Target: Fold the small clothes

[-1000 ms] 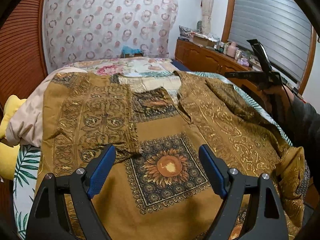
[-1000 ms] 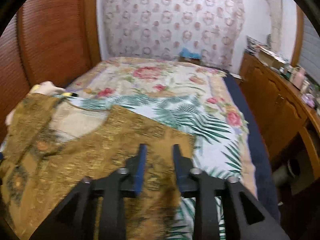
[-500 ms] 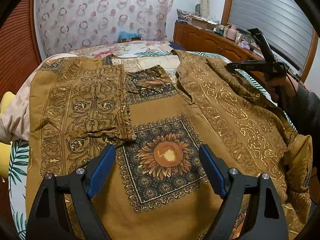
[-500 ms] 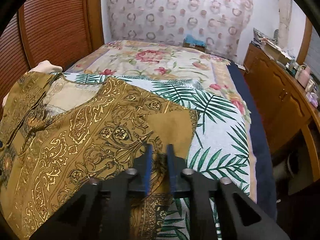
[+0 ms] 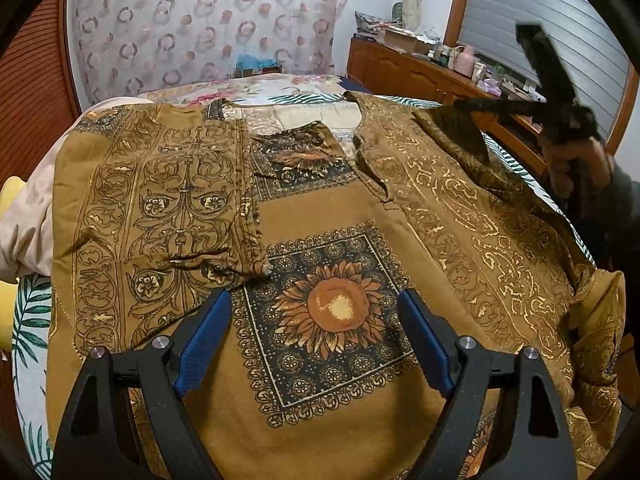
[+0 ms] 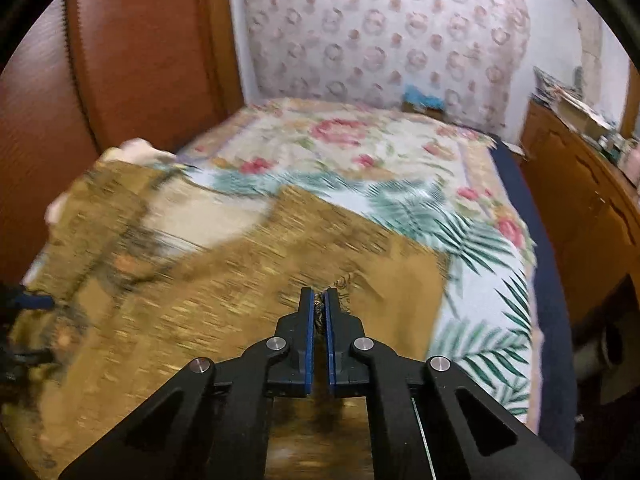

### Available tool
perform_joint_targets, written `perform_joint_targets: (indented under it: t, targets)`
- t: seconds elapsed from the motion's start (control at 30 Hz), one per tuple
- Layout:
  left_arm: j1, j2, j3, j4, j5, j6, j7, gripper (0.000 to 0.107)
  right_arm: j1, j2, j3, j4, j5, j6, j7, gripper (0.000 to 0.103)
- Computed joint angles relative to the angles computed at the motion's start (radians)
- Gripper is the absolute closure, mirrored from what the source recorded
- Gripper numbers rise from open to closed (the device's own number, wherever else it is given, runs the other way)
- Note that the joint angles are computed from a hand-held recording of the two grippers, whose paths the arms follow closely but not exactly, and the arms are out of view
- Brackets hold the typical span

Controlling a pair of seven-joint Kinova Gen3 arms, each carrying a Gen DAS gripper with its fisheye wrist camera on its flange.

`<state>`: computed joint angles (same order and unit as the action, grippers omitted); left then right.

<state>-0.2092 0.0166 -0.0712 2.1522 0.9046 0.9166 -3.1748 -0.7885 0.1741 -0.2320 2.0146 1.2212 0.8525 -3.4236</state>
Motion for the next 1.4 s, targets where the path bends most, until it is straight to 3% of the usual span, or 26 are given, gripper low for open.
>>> perform_joint_targets:
  t: [0.23,0.33,0.4,0.47,0.7,1.0,1.1,1.23,1.4]
  targets:
    - [-0.007,0.007,-0.003,-0.005,0.003,0.011,-0.005,0.022,-0.033,0.007,-0.015,-0.069,0.028,-0.028,0.051,0.098]
    - [-0.009,0.008,-0.003,-0.004,0.010,0.013,-0.011,0.022,-0.041,0.000,-0.010,-0.062,0.029,-0.015,0.035,0.081]
    - [-0.011,0.007,-0.003,-0.003,0.013,0.014,-0.015,0.022,-0.045,-0.007,-0.011,-0.038,0.036,0.006,0.002,0.063]
    - [-0.012,0.007,-0.003,-0.002,0.015,0.014,-0.017,0.022,-0.056,-0.013,-0.019,-0.015,0.034,0.050,-0.027,0.056]
    - [-0.033,-0.003,-0.020,0.007,0.063,0.033,-0.064,0.022,-0.096,0.020,-0.048,0.006,-0.070,0.221,-0.023,0.056]
    - [-0.084,0.047,-0.037,-0.102,0.150,0.069,-0.083,0.022,-0.023,0.057,0.020,0.045,-0.131,0.130,-0.070,0.056]
    - [-0.091,0.082,-0.020,-0.164,0.157,0.042,-0.054,0.023,0.019,0.051,0.038,0.040,-0.149,0.070,-0.054,0.056]
    - [-0.095,0.141,0.010,-0.252,0.140,-0.006,0.019,0.037,0.053,0.029,0.053,0.054,-0.147,0.019,-0.050,0.056]
    - [-0.088,0.217,0.056,-0.343,0.091,-0.091,0.126,0.046,0.077,0.043,0.063,0.044,-0.140,0.001,-0.016,0.056]
